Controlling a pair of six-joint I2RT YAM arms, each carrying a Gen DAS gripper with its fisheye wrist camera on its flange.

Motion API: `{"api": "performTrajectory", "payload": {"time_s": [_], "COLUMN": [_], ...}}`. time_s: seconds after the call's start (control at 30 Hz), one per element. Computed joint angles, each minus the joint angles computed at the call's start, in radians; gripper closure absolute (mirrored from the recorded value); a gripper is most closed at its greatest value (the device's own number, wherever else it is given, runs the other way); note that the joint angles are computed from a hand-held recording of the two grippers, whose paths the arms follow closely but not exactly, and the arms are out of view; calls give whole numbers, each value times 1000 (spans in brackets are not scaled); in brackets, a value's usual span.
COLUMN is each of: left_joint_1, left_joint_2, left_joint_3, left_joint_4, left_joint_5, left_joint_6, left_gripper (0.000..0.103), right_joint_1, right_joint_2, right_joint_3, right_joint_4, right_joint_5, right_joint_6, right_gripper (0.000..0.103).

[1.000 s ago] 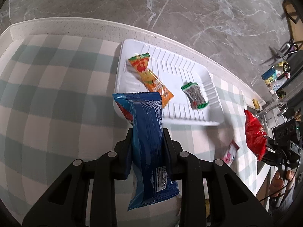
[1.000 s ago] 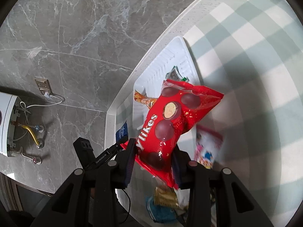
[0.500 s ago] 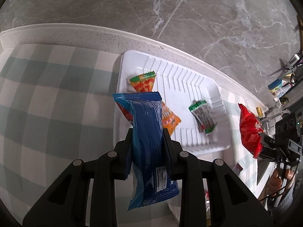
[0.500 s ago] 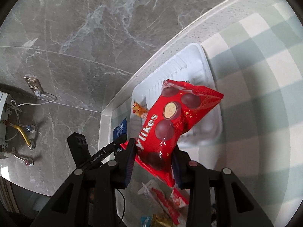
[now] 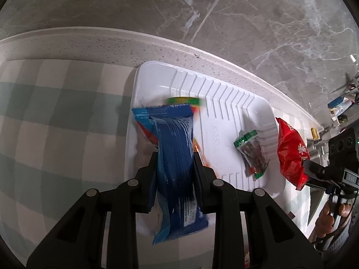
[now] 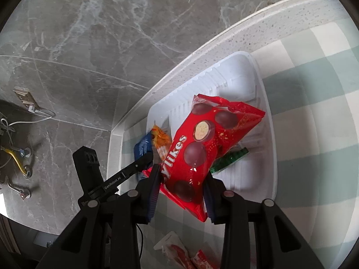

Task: Organize snacks
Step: 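Carry the blue pack with the left tool while the right tool carries the red bag to the tray, then open both tools to release the blue pack and red bag into the tray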

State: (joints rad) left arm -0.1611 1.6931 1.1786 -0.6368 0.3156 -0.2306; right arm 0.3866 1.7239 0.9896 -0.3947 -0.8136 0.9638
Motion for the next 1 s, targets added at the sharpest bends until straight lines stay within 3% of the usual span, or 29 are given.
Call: {"api": "performTrajectory", "payload": {"time_s": [0.3,0.5,0.6,0.63,0.8,0.93,1.0], "left_joint_1": [-22,-35,-51,-56,-80,-86,-86], "left_joint_2": [121,149,141,138,106,53,16], "left_joint_3": [77,98,100,100,96,77,64], "left_joint_4": [36,59,55,55,59,58,49], "left_joint_5": [-27,-57,-96,-108,-169,-204,-213], "left_joint_6": [13,29,49,54,64,76,76], "left_gripper": [78,78,77,77,76,60,60], "right_joint_1": [6,13,20,22,14,18,22], "right_joint_2": [88,132,138,136,104,58,26], "right_joint_3": [49,114,155,163,174,181,181], "right_joint_4": [-12,-97,-166,-180,-235,-269,-282], "right_joint_5": [22,78,125,137,167,184,194], "right_joint_6": [-49,-129,-177,-183,-216,-223,-221], "right_gripper": [65,62,52,42,34,34,34]}}
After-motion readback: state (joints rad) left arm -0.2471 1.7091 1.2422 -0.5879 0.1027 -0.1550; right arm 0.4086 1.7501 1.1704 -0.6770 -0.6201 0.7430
